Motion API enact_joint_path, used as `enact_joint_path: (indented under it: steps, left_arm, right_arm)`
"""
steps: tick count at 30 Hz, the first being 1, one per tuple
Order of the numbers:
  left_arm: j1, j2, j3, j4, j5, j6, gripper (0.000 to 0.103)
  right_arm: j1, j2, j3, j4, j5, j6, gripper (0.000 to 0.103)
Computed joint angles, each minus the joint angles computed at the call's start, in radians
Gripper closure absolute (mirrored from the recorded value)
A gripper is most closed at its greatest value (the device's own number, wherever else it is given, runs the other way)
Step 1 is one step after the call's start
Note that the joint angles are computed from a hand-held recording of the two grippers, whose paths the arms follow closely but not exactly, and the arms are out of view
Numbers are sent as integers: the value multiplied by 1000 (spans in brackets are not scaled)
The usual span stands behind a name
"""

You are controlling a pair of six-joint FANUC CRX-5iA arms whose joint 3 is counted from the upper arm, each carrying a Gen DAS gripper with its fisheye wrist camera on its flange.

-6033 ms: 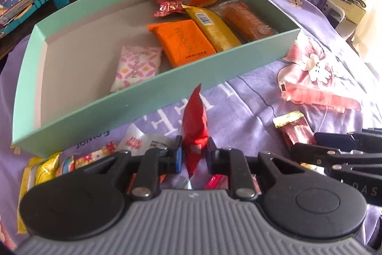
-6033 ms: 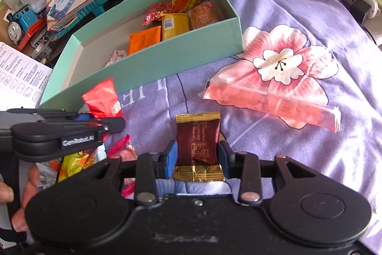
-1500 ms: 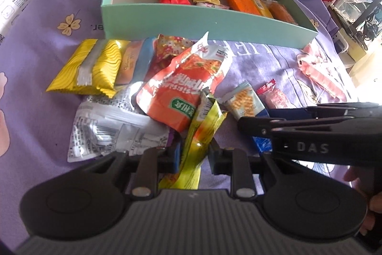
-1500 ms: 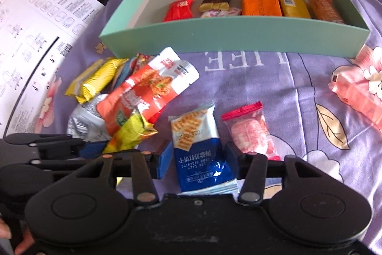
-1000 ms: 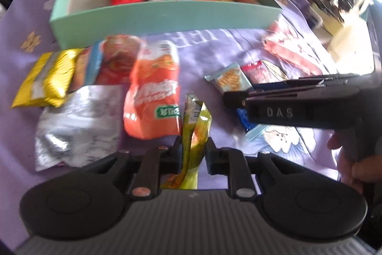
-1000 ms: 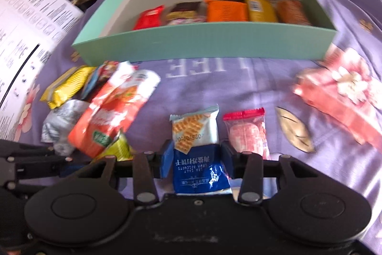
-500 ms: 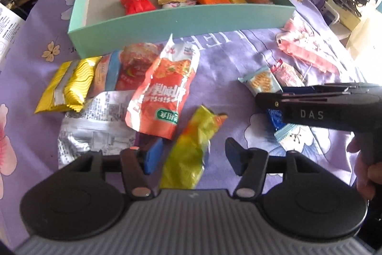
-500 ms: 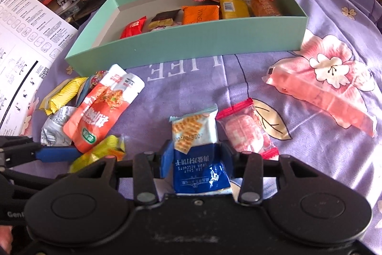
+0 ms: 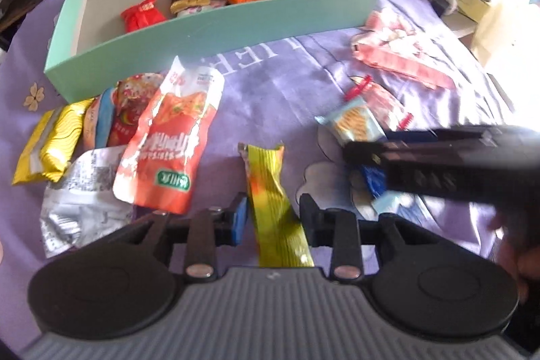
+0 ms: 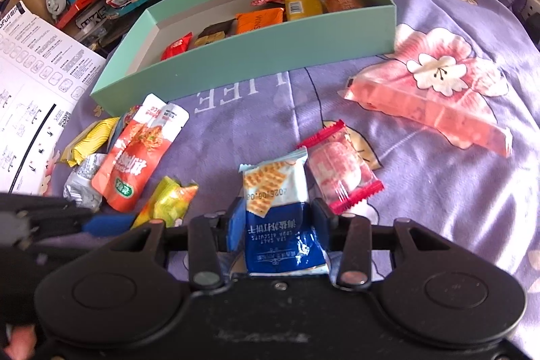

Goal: Organize snacks
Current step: 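Grasp the yellow-green stick snack with the left gripper while the right grasps the blue wafer pack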

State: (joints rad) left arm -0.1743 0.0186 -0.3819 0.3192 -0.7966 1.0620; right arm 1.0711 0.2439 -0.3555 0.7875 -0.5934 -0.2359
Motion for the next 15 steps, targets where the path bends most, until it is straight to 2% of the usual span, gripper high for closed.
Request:
enact_joint_path:
  steps: [3, 5, 7, 12, 15]
  left_arm:
    - [-23, 24, 29, -30, 15, 34, 61]
    - [-39, 41, 52, -64, 19, 51, 68]
    - [-46, 62, 77, -86, -9, 63, 82]
    - [-40, 38, 43, -64, 19, 34, 86]
    - [-17, 12, 22, -9, 29, -7, 86]
  right_arm:
    - [-4, -15, -26, 18, 23, -32, 61]
    - [-7, -20, -37, 28, 30, -56, 61]
    - [-3, -15, -25, 12, 17, -36, 60]
    - [22, 19, 35, -19, -62, 44, 62]
    - [10, 9, 35, -34, -31, 26, 62]
